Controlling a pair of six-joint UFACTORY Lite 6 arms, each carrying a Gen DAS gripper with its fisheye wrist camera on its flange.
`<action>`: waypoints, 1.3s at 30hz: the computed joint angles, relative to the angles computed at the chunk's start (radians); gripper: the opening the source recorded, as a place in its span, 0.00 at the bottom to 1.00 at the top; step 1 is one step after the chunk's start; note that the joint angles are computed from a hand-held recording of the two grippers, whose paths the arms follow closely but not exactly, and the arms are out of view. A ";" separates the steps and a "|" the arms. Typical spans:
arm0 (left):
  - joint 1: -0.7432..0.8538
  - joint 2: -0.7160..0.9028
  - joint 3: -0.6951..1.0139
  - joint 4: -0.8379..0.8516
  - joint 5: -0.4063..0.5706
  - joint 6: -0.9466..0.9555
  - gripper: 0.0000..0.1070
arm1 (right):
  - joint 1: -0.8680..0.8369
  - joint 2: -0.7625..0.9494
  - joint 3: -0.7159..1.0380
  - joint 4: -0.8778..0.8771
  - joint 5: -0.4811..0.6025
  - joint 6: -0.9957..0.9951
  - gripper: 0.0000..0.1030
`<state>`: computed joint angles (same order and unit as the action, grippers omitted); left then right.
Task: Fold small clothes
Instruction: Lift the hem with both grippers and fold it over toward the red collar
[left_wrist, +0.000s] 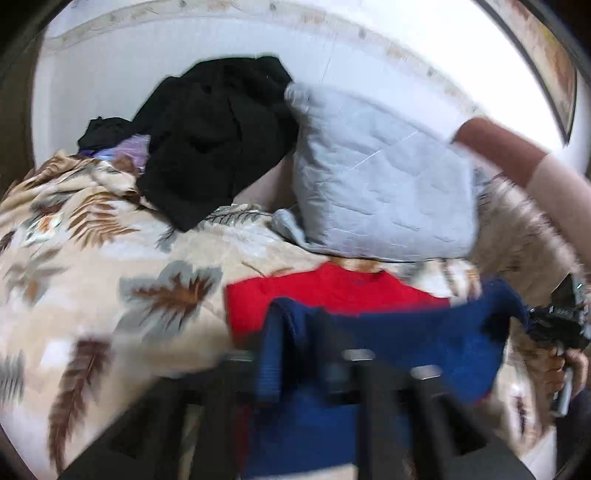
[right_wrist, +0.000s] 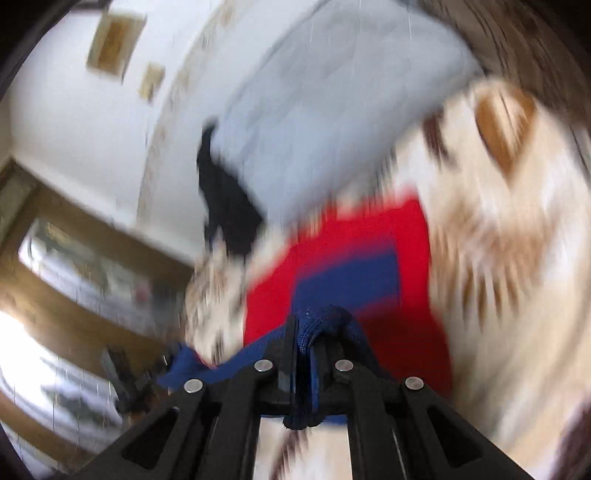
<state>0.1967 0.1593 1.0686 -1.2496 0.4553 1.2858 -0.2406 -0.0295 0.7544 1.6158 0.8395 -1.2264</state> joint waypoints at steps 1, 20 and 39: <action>-0.041 0.105 0.076 0.054 -0.089 -0.080 0.66 | 0.038 0.105 0.088 0.024 -0.065 -0.005 0.09; 0.197 -0.260 -0.581 -0.112 0.168 0.045 0.66 | 0.355 -0.144 -0.659 0.800 -0.036 -0.464 0.70; 0.059 -0.096 -0.300 -0.047 0.070 -0.317 0.09 | 0.482 0.240 -0.213 1.172 -0.267 -0.584 0.10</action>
<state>0.2558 0.0635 0.7691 -1.2967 0.5249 0.9692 0.2419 0.2108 0.5411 2.7882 0.5726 -1.8106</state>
